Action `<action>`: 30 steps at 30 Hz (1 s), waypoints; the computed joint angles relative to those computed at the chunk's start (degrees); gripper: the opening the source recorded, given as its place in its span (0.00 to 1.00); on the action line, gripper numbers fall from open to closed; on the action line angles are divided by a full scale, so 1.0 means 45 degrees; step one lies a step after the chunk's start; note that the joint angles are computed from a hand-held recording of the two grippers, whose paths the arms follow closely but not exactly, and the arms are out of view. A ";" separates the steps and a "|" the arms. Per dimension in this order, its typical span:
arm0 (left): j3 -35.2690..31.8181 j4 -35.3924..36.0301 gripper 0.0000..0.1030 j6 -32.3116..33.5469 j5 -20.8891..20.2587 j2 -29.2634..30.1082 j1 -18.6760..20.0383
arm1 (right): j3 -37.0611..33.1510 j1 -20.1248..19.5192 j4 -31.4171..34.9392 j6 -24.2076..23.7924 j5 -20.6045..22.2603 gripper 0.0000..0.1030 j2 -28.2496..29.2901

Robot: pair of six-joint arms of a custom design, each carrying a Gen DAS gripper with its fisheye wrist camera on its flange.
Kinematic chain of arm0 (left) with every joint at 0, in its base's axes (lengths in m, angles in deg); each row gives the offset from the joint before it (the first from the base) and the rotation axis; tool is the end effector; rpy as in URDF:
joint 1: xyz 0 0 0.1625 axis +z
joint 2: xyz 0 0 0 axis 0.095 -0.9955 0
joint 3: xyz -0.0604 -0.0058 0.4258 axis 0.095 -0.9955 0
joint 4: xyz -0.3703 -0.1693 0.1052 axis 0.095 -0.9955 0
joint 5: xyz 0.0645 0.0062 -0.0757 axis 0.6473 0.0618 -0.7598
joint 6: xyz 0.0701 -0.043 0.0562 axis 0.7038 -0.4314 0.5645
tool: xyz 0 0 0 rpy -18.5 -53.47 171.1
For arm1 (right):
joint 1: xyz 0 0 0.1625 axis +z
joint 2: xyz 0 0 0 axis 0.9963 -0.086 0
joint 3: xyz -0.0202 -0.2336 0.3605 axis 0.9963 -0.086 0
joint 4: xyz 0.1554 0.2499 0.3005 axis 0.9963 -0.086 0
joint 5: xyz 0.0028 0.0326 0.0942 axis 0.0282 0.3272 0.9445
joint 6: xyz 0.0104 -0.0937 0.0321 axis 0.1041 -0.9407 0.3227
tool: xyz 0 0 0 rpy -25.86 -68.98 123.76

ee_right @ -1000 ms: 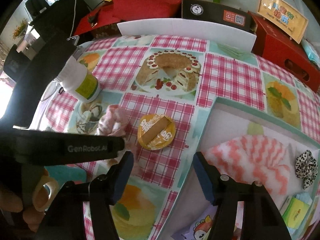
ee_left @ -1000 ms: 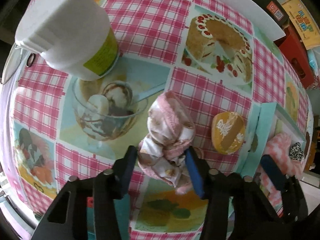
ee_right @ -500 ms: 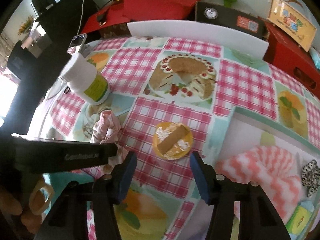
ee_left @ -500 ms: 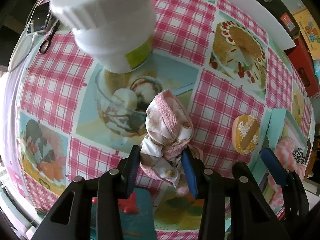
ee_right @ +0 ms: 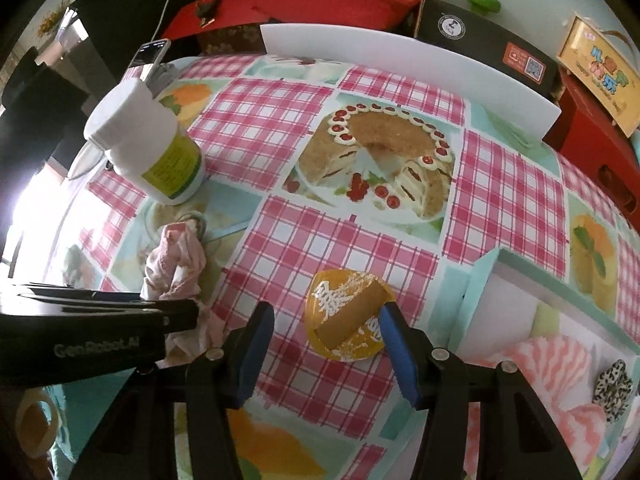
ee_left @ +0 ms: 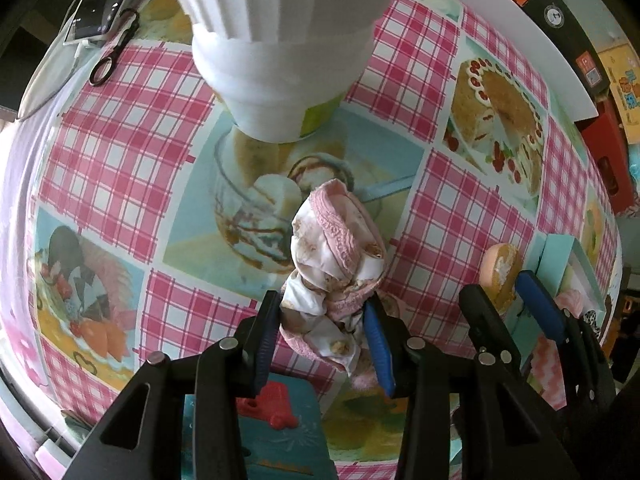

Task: Organize soft objects
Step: 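Grasp the floral scrunchie with the left tool while the right tool grasps the tan sponge, then carry the scrunchie over the tray with the left tool while the right tool carries the sponge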

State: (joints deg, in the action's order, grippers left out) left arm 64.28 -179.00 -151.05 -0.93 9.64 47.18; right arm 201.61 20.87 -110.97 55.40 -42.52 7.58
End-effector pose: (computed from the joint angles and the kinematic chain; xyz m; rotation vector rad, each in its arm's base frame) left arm -0.0933 -0.4210 0.1100 -0.5781 2.4249 -0.1882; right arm 0.2084 -0.4359 0.0345 0.7561 -2.4569 0.2110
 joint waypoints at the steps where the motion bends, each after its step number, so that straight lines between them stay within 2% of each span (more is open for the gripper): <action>1: 0.0042 -0.0017 0.41 0.0038 0.0008 -0.0051 0.0024 | -0.0054 -0.0008 0.0060 0.0049 0.0017 0.57 0.0016; 13: -0.0054 0.0195 0.41 -0.0229 0.0008 0.0039 -0.0197 | -0.0315 -0.0250 0.0731 0.0350 -0.0432 0.54 0.0048; 17: -0.0134 0.0284 0.41 -0.0366 0.0012 0.0149 -0.0292 | -0.0246 -0.0204 0.0632 0.0155 -0.0551 0.54 0.0063; 25: -0.0221 0.0378 0.41 -0.0546 -0.0007 0.0235 -0.0332 | -0.0177 -0.0218 0.0507 0.0185 -0.0688 0.34 -0.0031; 30: -0.0200 0.0315 0.41 -0.0568 0.0016 0.0235 -0.0356 | -0.0036 -0.0347 0.0809 0.0190 -0.0137 0.34 -0.0425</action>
